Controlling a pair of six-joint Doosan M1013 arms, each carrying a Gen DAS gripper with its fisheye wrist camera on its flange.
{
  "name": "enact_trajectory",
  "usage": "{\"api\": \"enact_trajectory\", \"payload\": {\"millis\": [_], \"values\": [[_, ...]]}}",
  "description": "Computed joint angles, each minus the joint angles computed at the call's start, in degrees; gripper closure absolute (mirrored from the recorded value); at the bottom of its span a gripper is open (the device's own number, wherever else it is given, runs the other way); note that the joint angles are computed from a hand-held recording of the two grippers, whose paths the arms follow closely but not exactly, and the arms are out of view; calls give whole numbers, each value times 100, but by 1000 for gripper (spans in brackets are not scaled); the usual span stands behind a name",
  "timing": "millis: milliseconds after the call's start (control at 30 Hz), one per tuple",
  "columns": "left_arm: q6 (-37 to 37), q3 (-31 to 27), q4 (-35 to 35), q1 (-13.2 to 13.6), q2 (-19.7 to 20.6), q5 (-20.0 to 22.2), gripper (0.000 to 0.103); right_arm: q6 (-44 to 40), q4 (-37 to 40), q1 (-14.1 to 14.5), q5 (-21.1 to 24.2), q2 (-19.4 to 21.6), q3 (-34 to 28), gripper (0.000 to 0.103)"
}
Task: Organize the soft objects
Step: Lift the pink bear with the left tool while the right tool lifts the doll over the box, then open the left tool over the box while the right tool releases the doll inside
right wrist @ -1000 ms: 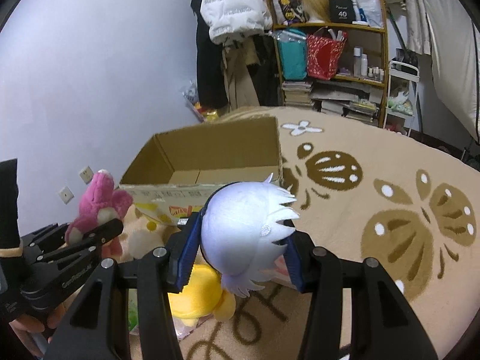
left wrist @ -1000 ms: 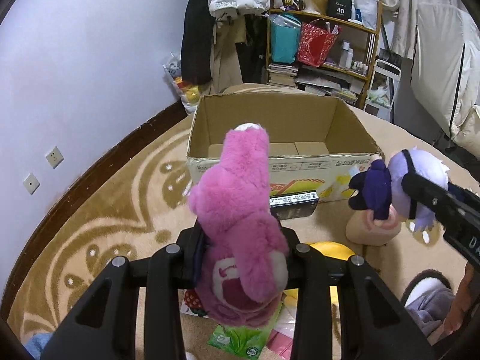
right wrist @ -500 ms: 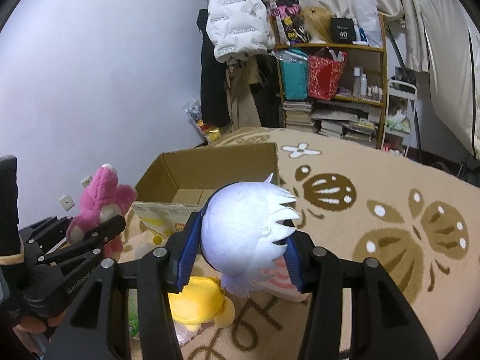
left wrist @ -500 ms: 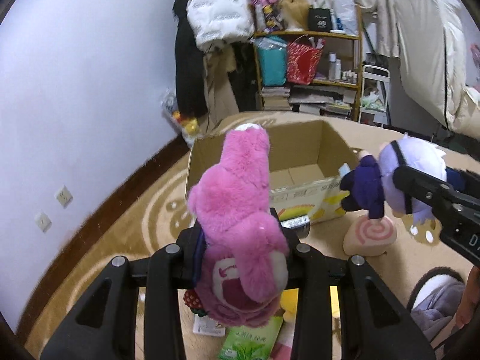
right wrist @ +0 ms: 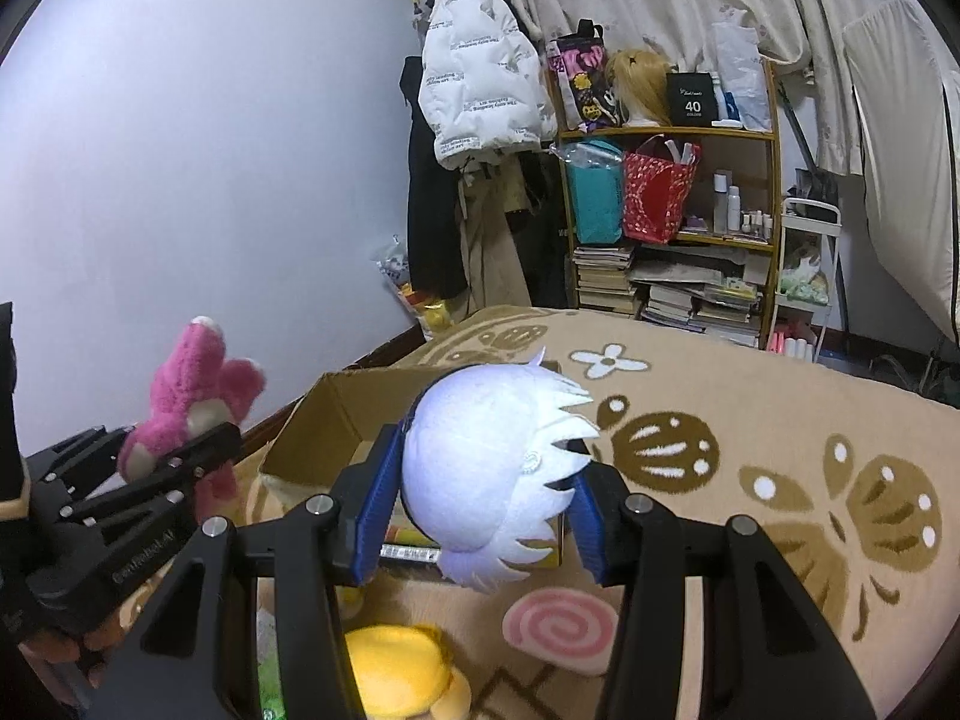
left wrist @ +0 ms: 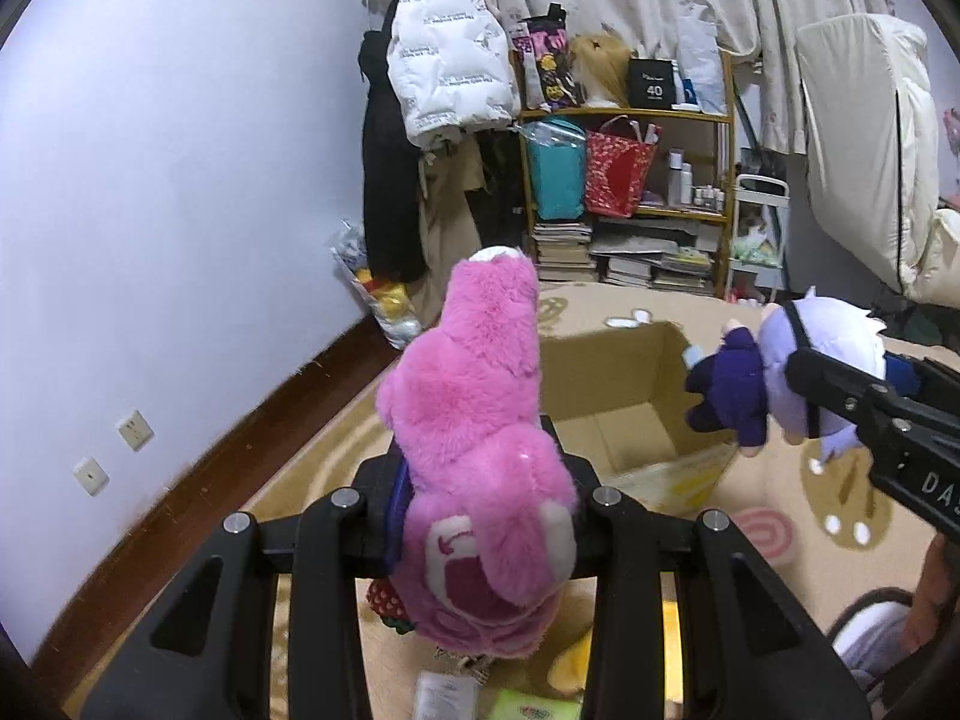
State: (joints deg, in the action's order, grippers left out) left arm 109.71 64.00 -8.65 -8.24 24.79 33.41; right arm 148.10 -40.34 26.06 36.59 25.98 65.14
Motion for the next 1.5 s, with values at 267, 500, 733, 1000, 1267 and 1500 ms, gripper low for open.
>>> {"api": "enact_trajectory", "payload": {"millis": [267, 500, 733, 1000, 1267, 1500], "values": [[-193, -488, 169, 21, 295, 84, 68, -310, -12, -44, -14, 175, -286, 49], [-305, -1013, 145, 44, 624, 507, 68, -851, 252, -103, 7, 395, -621, 49], [-361, -1300, 242, 27, 864, 540, 68, -1527, 582, -123, 227, 650, -952, 49], [-242, -1624, -219, 79, 1124, 965, 68, -1804, 982, -207, 269, 812, -1099, 49], [-122, -1786, -560, 122, 1318, 1234, 68, -2036, 1410, -304, 269, 923, -1200, 48], [-224, -2048, -452, 101, 1537, 1652, 67, -2263, 1682, -332, 425, 1048, -1326, 48]]}}
